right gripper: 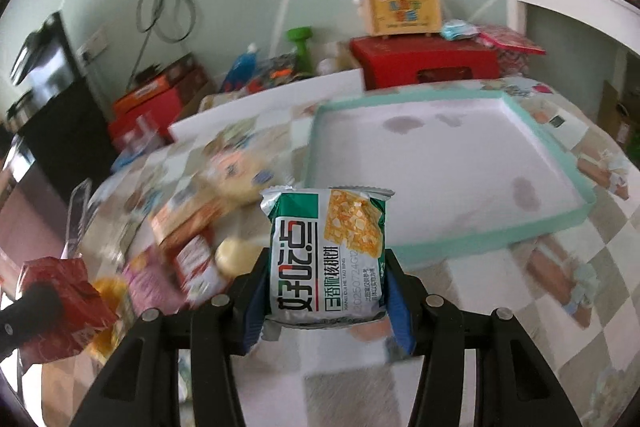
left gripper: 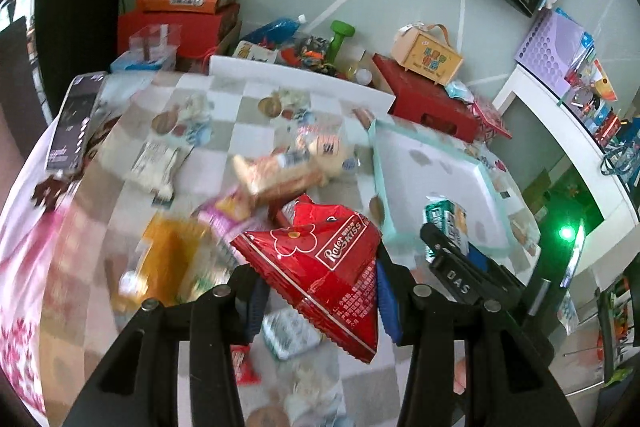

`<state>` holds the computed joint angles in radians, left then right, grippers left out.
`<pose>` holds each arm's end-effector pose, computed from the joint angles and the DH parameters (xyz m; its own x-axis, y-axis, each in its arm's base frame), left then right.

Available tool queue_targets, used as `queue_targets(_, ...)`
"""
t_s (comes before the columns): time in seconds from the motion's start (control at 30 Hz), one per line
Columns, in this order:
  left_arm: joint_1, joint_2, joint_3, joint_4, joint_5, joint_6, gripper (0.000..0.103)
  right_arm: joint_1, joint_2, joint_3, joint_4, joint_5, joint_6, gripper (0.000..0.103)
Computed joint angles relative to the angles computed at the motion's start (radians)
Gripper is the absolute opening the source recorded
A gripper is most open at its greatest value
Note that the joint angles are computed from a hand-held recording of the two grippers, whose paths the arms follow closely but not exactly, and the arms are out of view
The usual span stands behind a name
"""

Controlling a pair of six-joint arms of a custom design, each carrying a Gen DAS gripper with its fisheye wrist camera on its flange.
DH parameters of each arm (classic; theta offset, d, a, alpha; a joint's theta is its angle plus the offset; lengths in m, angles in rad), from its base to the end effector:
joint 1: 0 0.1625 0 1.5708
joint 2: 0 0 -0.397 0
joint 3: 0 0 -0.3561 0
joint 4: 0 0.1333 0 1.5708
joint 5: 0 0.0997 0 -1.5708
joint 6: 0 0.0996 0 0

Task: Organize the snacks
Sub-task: 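Carry both packs to the green tray and open both tools to drop them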

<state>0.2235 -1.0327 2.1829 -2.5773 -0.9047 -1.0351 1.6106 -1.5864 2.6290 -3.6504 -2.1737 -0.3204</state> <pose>-0.3823 -0.2867 0.0866 -0.8748 0.2127 -0.4353 0.4170 0.7881 -0.4528 0.0885 -0.2913 0.2960 -0.7932 0.2717 0.5450 -0.2845 0.6258 -0.7262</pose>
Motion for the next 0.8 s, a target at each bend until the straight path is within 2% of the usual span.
queue_targets(0.2, 0.079, 0.134, -0.12, -0.074, -0.005, 0.142, 0.048, -0.08, -0.027, -0.082, 0.059, 0.038, -0.003, 0.054)
queue_targets(0.4, 0.141, 0.253, -0.227, -0.123, -0.03, 0.228, 0.048, -0.165, -0.008, -0.155, 0.137, 0.061, 0.016, 0.054)
queue_targets(0.53, 0.16, 0.295, -0.257, -0.152, -0.042, 0.258, 0.048, -0.18, 0.025, -0.178, 0.164, 0.048, 0.014, 0.054)
queue_targets(0.63, 0.168, 0.311, -0.269, -0.13, -0.057, 0.258, 0.048, -0.211, 0.021, -0.179, 0.241, 0.069, 0.055, 0.054)
queue_targets(0.8, 0.167, 0.315, -0.268, -0.119, -0.06, 0.255, 0.048, -0.191, 0.032, -0.165, 0.241, 0.025, 0.065, 0.054)
